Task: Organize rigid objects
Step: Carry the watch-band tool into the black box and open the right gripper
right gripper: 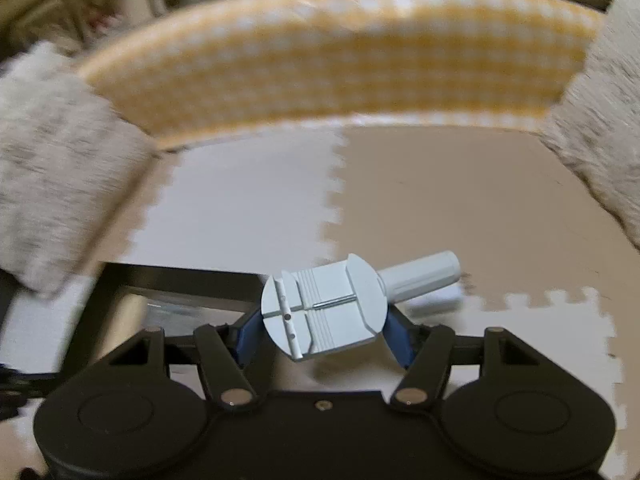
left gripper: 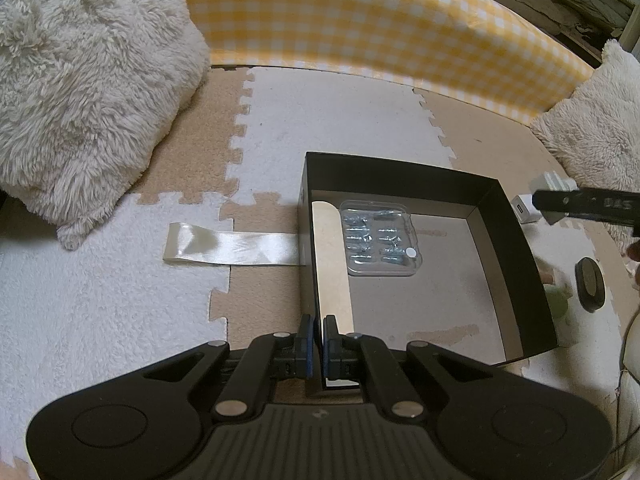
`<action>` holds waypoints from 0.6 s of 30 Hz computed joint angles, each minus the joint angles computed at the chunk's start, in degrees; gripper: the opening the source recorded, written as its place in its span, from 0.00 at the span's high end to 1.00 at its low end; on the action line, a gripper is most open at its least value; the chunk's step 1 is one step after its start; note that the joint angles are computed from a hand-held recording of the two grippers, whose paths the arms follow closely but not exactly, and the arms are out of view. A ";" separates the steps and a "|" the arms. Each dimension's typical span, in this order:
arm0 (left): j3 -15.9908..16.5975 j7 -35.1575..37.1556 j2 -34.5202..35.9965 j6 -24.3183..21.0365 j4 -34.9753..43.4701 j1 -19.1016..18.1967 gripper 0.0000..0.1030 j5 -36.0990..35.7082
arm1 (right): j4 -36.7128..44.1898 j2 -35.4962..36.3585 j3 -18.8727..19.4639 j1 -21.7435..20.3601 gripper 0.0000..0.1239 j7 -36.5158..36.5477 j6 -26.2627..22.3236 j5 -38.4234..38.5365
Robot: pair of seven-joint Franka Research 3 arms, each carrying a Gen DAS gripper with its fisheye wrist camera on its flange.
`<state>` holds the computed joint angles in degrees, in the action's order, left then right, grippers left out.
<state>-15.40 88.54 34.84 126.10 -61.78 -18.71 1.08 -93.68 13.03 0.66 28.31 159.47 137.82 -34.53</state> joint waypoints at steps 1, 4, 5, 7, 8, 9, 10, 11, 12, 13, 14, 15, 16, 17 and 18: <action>-0.01 -0.02 0.01 -0.02 0.03 0.00 0.96 0.00 | 0.31 0.07 0.25 0.21 0.48 -0.04 1.20 -0.12; -0.03 -0.03 0.06 -0.08 0.14 -0.02 0.96 0.01 | 1.80 1.01 0.98 0.91 0.48 -0.72 4.96 1.18; -0.03 -0.03 0.06 -0.08 0.14 -0.02 0.96 0.01 | 2.66 1.64 1.26 1.22 0.48 -1.30 5.96 2.23; -0.04 -0.01 0.08 -0.10 0.18 -0.02 0.96 0.01 | 4.48 2.96 1.64 1.81 0.48 -2.93 6.97 5.04; -0.04 -0.01 0.08 -0.10 0.18 -0.02 0.96 0.01 | 5.48 3.80 2.00 1.96 0.48 -4.12 7.70 7.22; -0.05 -0.01 0.09 -0.09 0.17 -0.01 0.96 -0.02 | 6.17 4.37 2.10 2.19 0.48 -4.97 8.23 9.16; -0.05 -0.02 0.05 -0.04 0.09 -0.02 0.96 -0.01 | 7.35 5.29 2.13 2.51 0.48 -5.48 8.32 11.09; -0.04 0.01 0.08 -0.07 0.16 -0.01 0.96 0.00 | 8.66 6.36 2.19 2.73 0.48 -6.05 8.26 13.26; -0.03 0.01 0.09 -0.05 0.15 -0.04 0.96 0.03 | 9.96 7.48 2.17 2.96 0.48 -6.30 8.11 15.45; -0.03 0.01 0.09 -0.05 0.15 -0.04 0.96 0.03 | 11.25 8.63 2.12 3.06 0.48 -6.62 7.73 17.67; -0.05 0.01 0.10 -0.07 0.18 0.00 0.96 -0.01 | 12.62 9.80 2.01 3.22 0.48 -6.62 7.20 19.79; -0.05 0.01 0.10 -0.07 0.18 -0.01 0.96 -0.02 | 13.97 11.06 1.80 3.37 0.48 -6.34 6.82 21.73; -0.06 -0.03 0.11 -0.06 0.16 0.01 0.96 -0.07 | 15.44 12.34 1.49 3.75 0.48 -6.05 6.06 23.06; -0.06 -0.01 0.12 -0.11 0.22 0.00 0.96 -0.05 | 17.38 13.75 1.12 4.20 0.48 -5.81 4.72 24.08; -0.06 -0.04 0.14 -0.14 0.27 -0.03 0.96 -0.05 | 18.89 14.83 0.54 4.81 0.48 -5.25 3.33 24.52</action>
<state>-15.46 88.50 34.98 125.96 -61.52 -18.74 1.03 -74.79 27.86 1.20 33.11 154.22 141.15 -10.00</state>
